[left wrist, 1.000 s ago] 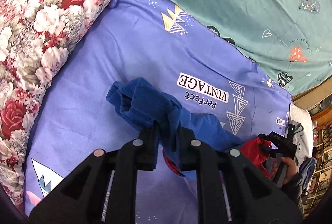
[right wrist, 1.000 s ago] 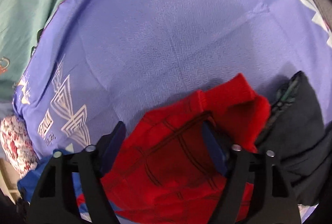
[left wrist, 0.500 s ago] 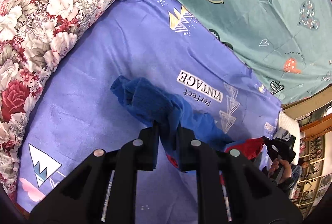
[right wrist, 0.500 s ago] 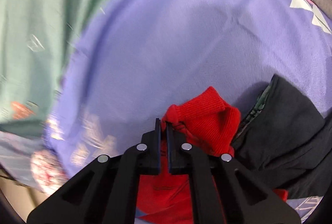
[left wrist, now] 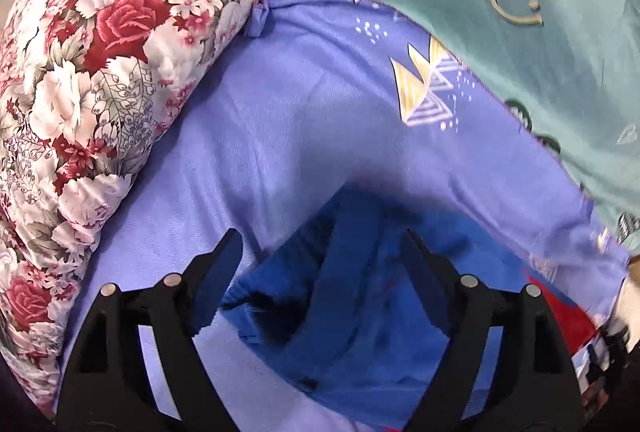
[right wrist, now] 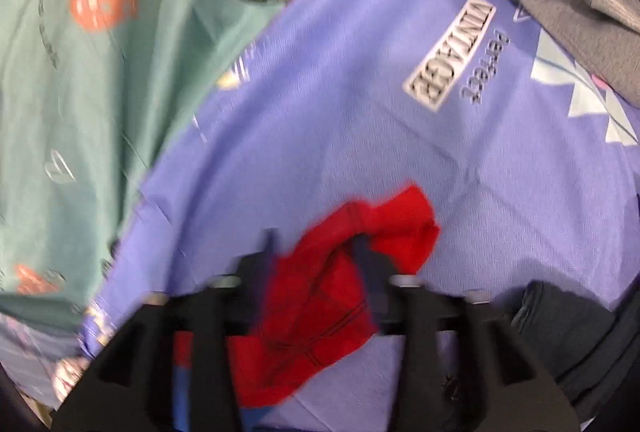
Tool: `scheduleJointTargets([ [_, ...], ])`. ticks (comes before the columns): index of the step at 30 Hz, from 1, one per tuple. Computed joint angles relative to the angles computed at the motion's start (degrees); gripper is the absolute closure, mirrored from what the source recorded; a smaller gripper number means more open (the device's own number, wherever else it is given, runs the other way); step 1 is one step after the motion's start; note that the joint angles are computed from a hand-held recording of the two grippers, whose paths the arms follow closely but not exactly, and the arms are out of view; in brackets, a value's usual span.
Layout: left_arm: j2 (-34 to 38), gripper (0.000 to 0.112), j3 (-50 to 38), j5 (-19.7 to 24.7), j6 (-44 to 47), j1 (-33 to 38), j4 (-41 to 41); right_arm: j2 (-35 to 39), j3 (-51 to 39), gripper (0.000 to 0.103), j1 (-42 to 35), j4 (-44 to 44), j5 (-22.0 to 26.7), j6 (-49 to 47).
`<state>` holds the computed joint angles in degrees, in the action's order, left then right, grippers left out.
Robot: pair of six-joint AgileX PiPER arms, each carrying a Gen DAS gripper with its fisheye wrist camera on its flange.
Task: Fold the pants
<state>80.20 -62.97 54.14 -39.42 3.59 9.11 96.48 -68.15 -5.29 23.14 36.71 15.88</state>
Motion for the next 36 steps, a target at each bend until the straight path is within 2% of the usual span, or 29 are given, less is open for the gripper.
scheduleJointTargets([
  [3,-2.9,0.022,4.05,0.26,-2.03,-2.75,6.99,-4.75,5.09,0.026,2.87,-6.06,-3.54,1.42],
  [4,-3.65,0.021,5.12,0.41,-1.44,-2.41,7.21,-6.29,6.77,0.024,3.38,-6.27,-3.93,0.16],
  [10,-10.95,0.021,16.65,-0.15,8.4,6.72,-0.6,-14.63,17.48,0.024,4.85,3.47,-1.66,-13.43],
  [13,-13.43,0.024,21.85,-0.89,14.72,11.54,-5.93,-18.71,22.61,0.024,7.75,2.47,-0.4,-14.24],
  [19,-10.08,0.044,26.53,-4.27,28.67,21.06,-19.24,-25.1,29.76,0.024,10.72,3.99,4.57,-14.62],
  [24,-5.17,0.045,26.04,-9.53,29.12,19.61,-18.65,-33.79,35.25,0.024,11.73,0.05,10.72,-10.64],
  [27,-1.57,0.044,24.97,-12.3,27.2,17.31,-15.9,-38.85,38.09,0.024,7.12,-0.66,15.38,-11.48],
  [29,-0.65,0.042,24.5,-13.42,24.93,15.26,-13.02,-42.47,39.8,0.022,-1.03,0.54,19.74,-15.78],
  [31,-0.56,0.04,24.42,-13.73,23.08,13.84,-11.16,-45.21,41.03,0.014,-9.74,0.48,23.31,-19.59],
  [32,-1.12,0.04,24.95,-14.17,24.28,14.19,-12.17,-45.79,41.22,0.013,-11.57,-0.61,23.71,-19.23],
  [34,-2.11,0.04,25.35,-13.59,25.3,14.42,-13.84,-46.34,42.46,0.013,-20.12,0.26,25.33,-23.67],
  [36,-3.27,0.04,26.36,-13.17,28.07,16.12,-16.28,-45.28,43.08,0.013,-24.03,0.82,25.67,-25.89],
])
